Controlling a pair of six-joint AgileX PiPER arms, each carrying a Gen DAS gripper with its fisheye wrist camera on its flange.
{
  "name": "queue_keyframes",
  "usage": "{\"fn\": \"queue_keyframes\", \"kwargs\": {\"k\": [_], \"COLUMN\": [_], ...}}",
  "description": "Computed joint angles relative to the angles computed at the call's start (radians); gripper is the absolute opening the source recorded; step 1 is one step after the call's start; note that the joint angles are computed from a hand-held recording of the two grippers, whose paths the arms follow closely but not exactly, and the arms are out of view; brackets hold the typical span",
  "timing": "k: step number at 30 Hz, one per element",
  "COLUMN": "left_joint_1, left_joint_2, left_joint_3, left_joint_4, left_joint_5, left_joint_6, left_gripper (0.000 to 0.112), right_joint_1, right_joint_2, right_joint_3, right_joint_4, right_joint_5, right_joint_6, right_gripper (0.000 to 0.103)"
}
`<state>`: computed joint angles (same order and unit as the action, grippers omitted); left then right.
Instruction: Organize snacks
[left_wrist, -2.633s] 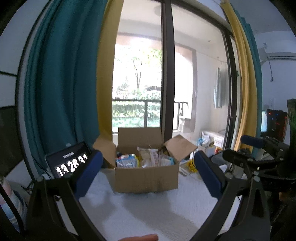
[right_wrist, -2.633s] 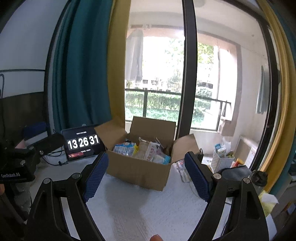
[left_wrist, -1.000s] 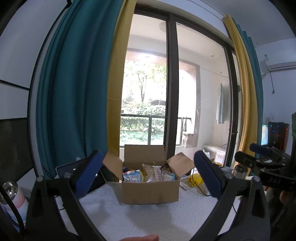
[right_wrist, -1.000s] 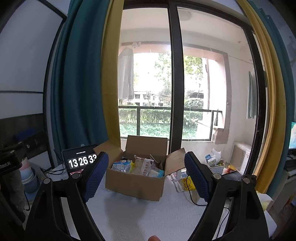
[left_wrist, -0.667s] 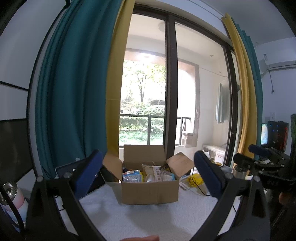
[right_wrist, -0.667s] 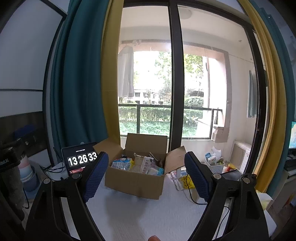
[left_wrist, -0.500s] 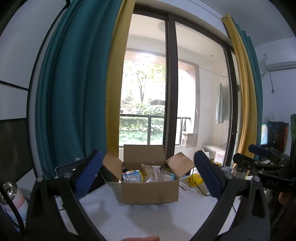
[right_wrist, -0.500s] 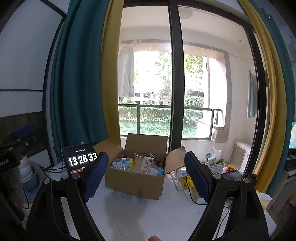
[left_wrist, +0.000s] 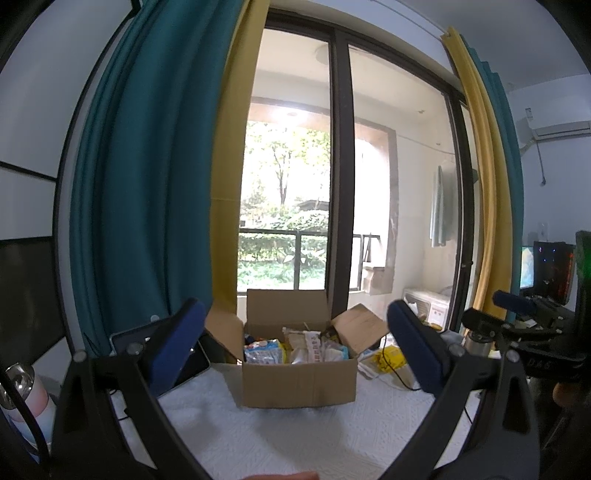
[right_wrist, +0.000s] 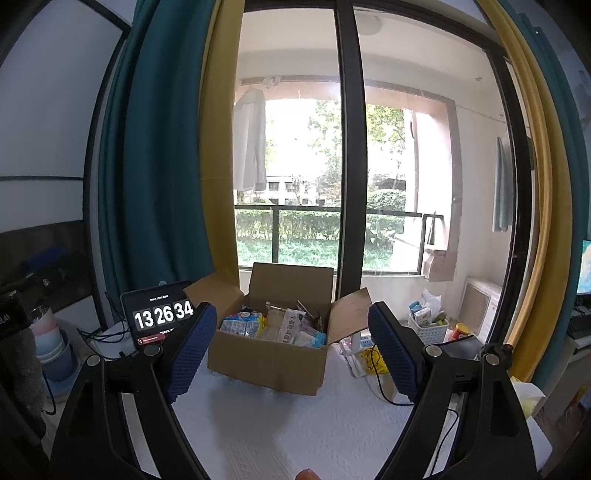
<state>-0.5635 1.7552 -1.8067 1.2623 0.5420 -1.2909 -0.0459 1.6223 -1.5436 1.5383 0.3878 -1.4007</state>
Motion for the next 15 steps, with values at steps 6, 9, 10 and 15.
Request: {"fn": "queue_keyframes", "kwargs": {"k": [6,9,10,15], "left_joint_1": [-0.005,-0.006,-0.005,-0.005], "left_joint_2": [-0.001,-0.004,-0.004,-0.001], "left_joint_3": [-0.003,0.001,0.002,-0.01], "left_joint_4": [-0.009,-0.014,-0.016,-0.028], "left_joint_5": [0.004,0.003,0.003,0.008], "left_joint_6": [0.01,0.014,0.016,0.032], "left_gripper": [0.1,0.1,0.1,0.1], "right_joint_1": [-0.001,-0.003,-0.002,-0.002], "right_joint_2": [0.004,0.008,0.01,0.017], "right_joint_3": [-0.008,-0.012,-0.014,-0.023], "right_joint_4": [-0.014,-0.018,-0.025,-0.046], "right_joint_5": [0.003,0.005,0.005,0.014], "right_joint_6": [0.012,0.017,0.024,0.04], "right_gripper": [0.086,0.086,0.086,0.086]}}
